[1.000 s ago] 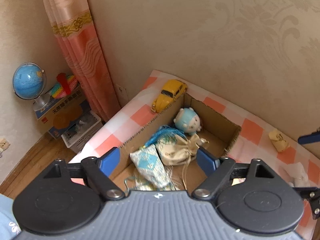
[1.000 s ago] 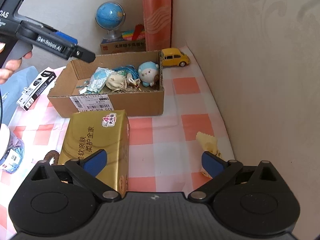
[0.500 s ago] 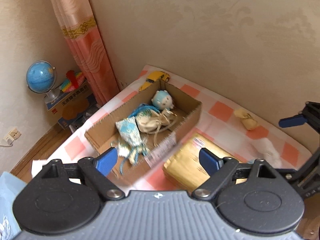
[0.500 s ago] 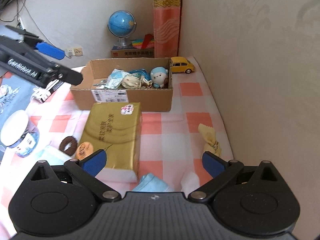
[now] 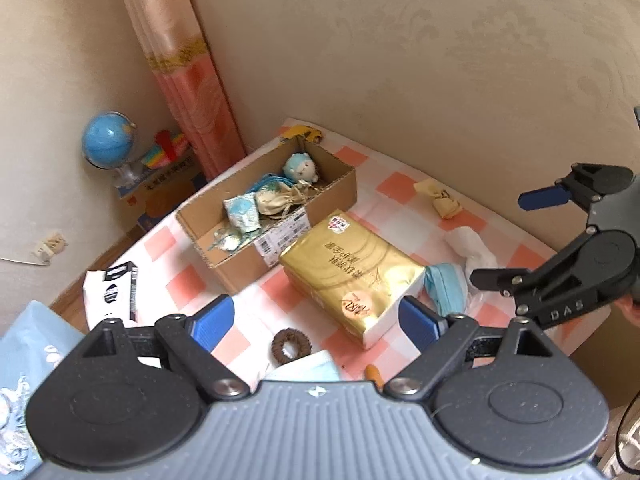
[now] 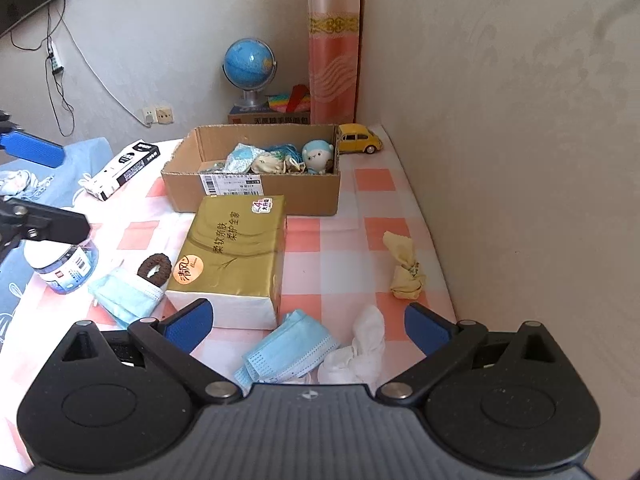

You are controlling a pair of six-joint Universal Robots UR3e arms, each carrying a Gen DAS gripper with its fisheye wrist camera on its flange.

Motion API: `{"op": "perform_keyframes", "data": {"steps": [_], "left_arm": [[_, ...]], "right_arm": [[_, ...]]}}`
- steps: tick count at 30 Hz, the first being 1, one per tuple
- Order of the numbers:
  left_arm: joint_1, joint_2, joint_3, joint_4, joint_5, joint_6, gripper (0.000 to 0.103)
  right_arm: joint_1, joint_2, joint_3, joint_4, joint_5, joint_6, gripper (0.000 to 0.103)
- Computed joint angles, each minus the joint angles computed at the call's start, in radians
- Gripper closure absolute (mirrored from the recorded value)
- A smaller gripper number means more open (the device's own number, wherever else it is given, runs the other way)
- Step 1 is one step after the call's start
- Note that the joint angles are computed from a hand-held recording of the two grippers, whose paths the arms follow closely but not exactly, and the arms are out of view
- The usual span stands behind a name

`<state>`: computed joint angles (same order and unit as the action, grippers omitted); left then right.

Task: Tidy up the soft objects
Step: 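Move both grippers back over the table toward the blue face masks, then grasp a blue face mask with the left gripper while the right gripper grasps another blue mask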

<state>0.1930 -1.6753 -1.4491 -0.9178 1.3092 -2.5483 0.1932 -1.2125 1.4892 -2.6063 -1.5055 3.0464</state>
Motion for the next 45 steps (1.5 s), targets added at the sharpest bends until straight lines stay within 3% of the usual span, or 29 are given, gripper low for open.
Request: {"op": "perform_keyframes", "data": {"steps": [5, 11, 15, 19, 25, 29, 33, 40, 45], "left_arm": [[0.011, 0.08, -0.193, 0.134, 0.01, -0.054, 0.009], [-0.02, 0.067, -0.467, 0.498, 0.111, -0.141, 0.009], [-0.008, 0.036, -0.547, 0.606, 0.1, -0.185, 0.009], [0.013, -0.014, -0.555, 0.617, 0.074, -0.248, 0.009], [0.016, -0.097, -0.552, 0.657, 0.108, -0.313, 0.009], [0.029, -0.121, -0.543, 0.661, 0.095, -0.319, 0.009], [0.02, -0.171, -0.491, 0.657, 0.099, -0.333, 0.009], [0.007, -0.248, -0.428, 0.642, 0.11, -0.358, 0.009], [0.019, -0.269, -0.409, 0.623, 0.113, -0.38, 0.009]], "right_arm": [[-0.007, -0.022, 0.085, -0.073, 0.019, -0.023, 0.0], [-0.017, -0.01, 0.194, -0.177, 0.025, -0.08, 0.0], [-0.041, 0.004, 0.26, -0.233, 0.076, -0.128, 0.0], [-0.044, 0.044, 0.274, -0.243, 0.078, -0.155, 0.0], [-0.042, 0.089, 0.296, -0.278, 0.085, -0.179, 0.0], [-0.043, 0.101, 0.313, -0.327, 0.099, -0.213, 0.0], [-0.049, 0.11, 0.3, -0.317, 0.137, -0.236, 0.0], [-0.052, 0.101, 0.283, -0.319, 0.11, -0.225, 0.0], [-0.074, 0.096, 0.237, -0.297, 0.161, -0.245, 0.0]]}}
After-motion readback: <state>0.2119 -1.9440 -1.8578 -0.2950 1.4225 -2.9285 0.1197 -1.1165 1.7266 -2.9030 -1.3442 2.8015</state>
